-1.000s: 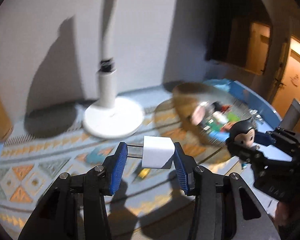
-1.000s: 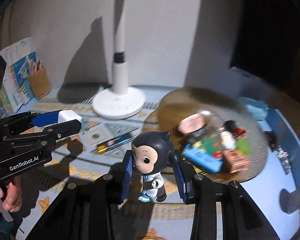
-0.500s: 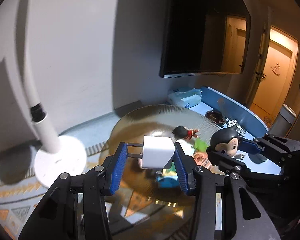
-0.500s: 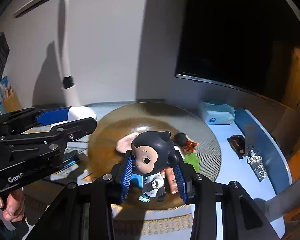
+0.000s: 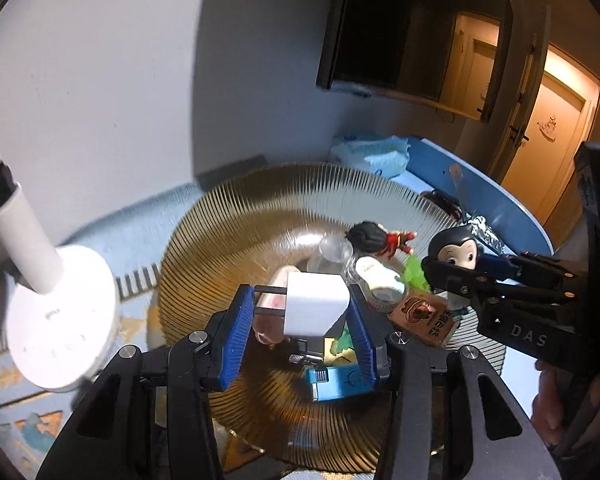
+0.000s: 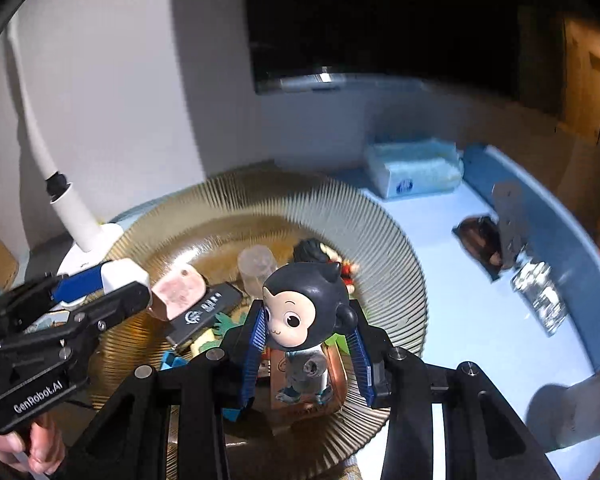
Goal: Organize rigid objects
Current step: 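Carry the white cube over the bowl while right tool carries the cartoon figure there, then open left tool to drop the cube while right tool drops the cartoon figure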
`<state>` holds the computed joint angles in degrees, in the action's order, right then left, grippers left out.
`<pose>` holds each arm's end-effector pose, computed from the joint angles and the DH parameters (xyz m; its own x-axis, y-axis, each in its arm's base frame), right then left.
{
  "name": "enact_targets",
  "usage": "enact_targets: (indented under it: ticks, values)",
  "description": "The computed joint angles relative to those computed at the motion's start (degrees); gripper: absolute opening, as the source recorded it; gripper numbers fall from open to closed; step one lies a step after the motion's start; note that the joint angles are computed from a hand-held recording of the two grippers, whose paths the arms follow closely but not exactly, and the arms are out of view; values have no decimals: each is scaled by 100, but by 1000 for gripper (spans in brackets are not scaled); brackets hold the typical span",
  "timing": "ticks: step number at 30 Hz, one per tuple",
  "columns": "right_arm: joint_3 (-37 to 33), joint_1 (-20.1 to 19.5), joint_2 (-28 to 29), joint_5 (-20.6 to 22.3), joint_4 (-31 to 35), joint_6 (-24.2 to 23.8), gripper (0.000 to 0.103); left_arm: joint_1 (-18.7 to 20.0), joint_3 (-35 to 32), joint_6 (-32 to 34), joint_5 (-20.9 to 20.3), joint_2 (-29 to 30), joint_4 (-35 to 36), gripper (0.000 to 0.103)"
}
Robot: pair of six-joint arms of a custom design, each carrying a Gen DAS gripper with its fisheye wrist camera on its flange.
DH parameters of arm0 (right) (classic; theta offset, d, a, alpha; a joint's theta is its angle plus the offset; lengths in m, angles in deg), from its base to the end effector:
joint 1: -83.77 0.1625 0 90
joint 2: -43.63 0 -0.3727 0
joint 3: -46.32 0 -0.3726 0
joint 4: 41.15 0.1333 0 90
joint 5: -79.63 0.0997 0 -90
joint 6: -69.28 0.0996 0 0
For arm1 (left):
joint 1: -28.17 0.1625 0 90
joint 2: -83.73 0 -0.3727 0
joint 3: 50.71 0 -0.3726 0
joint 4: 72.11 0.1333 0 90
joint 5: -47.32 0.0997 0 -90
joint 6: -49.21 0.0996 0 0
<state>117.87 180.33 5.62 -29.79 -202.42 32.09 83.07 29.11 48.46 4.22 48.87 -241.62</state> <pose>0.1841 -0.7243 0.1729 -0.7103 -0.3997 0.5794 -0.6524 0.6830 -0.3285 -0.2283 -0.6831 0.1127 -0.8033 0.0453 -0.5939 0.4631 0.6745 -0.5749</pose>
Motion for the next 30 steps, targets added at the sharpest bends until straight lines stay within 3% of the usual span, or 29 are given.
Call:
enact_targets:
  ticks: [5, 10, 11, 12, 13, 15, 17, 21, 26, 27, 28, 30]
  values:
    - [-379, -127, 221, 62, 464, 414, 38, 55, -220, -176, -98, 63, 399, 43]
    - [-792, -159, 370, 285, 856, 540, 38, 114, -423, -244, -463, 112, 473, 46]
    - [-885, -167, 392, 350, 987, 595, 38, 127, -444, -306, -540, 100, 540, 54]
    - [-968, -177, 393, 409, 1155, 650, 41, 127, -415, -390, -574, 56, 598, 77]
    - [-985, -189, 359, 450, 1251, 710, 50, 107, -253, -422, -595, -41, 415, 89]
    - [-743, -211, 166, 494, 1103, 816, 63, 68, 121, -299, -684, -214, -194, 89]
    - [-268, -226, -122, 553, 624, 745, 64, 9, 428, -374, -689, -463, -206, 89]
    - [392, -191, -564, 625, 371, 656, 65, -165, 978, -561, -381, -888, -282, 89]
    - [1194, -9, -1056, 709, 285, 530, 68, -545, 2127, -865, 268, -1767, -655, 89]
    - [1377, 53, -1151, 711, 231, 455, 79, -634, 2365, -966, 418, -1953, -714, 89]
    - [1545, 103, -1229, 704, 158, 398, 96, -724, 2638, -1116, 574, -2187, -717, 89]
    - [1908, 254, -1366, 595, -107, 239, 103, -913, 3254, -1563, 791, -2793, -606, 89]
